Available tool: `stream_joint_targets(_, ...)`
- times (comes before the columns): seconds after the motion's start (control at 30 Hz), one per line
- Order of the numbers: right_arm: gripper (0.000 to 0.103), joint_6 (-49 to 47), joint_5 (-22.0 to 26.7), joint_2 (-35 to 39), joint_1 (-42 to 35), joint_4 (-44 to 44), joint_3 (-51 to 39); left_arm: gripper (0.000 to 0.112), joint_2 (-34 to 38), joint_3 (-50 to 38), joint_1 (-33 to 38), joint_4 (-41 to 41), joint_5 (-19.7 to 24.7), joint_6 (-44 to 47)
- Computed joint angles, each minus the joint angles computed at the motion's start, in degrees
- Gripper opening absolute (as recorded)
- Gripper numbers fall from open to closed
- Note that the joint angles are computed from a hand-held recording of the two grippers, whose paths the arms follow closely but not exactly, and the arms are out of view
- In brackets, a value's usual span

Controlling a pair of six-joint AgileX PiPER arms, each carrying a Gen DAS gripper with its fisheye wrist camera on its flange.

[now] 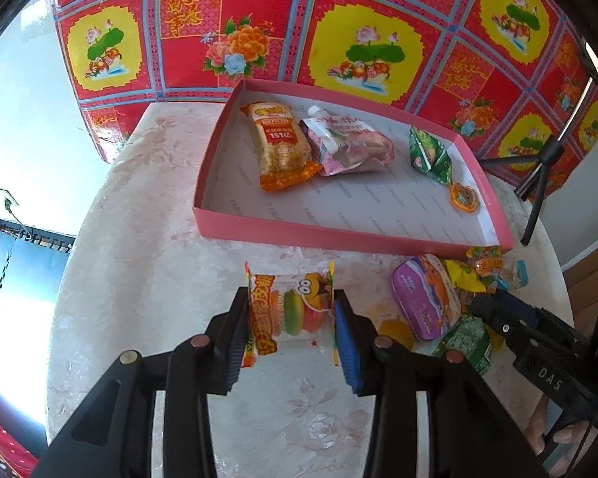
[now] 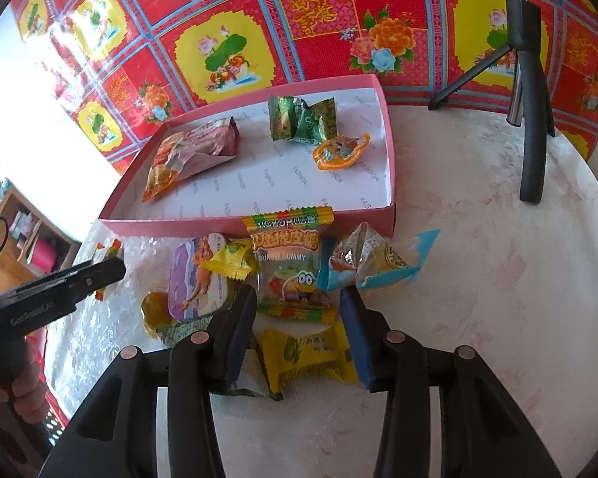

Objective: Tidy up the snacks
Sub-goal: 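Hold the gummy pack in the left gripper while the right gripper grasps a small yellow candy pack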

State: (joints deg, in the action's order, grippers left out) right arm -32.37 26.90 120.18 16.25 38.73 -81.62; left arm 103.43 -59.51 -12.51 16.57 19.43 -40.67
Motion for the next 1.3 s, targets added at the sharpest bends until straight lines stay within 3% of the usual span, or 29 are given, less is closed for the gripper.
stream_joint_targets(0.53, 0.042, 10.08, -5.48, -0.32, 2.62, -7.65, 1.15, 0.041, -0.48, 1.35, 1.40, -4.84, -1.84, 4.93)
stream_joint_targets(1.07, 0.039, -0.97, -7.63, -7.09, 1.03, 3.89, 9.50, 0.041, -6.17, 5.68, -0.04, 0.71, -2.87, -1.20)
stream_joint_targets(1.17, 0.010, -2.76, -8.19, -8.88, 1.10, 5.19, 11.49, 0.041, -7.55, 6.54, -0.65, 2.45, -2.87, -2.82)
stream_joint_targets(1.3, 0.009, -5.71, -7.86, -10.25, 0.68, 8.06, 13.34, 0.041, -9.14, 7.59, -1.51, 4.52, -2.97, -4.96)
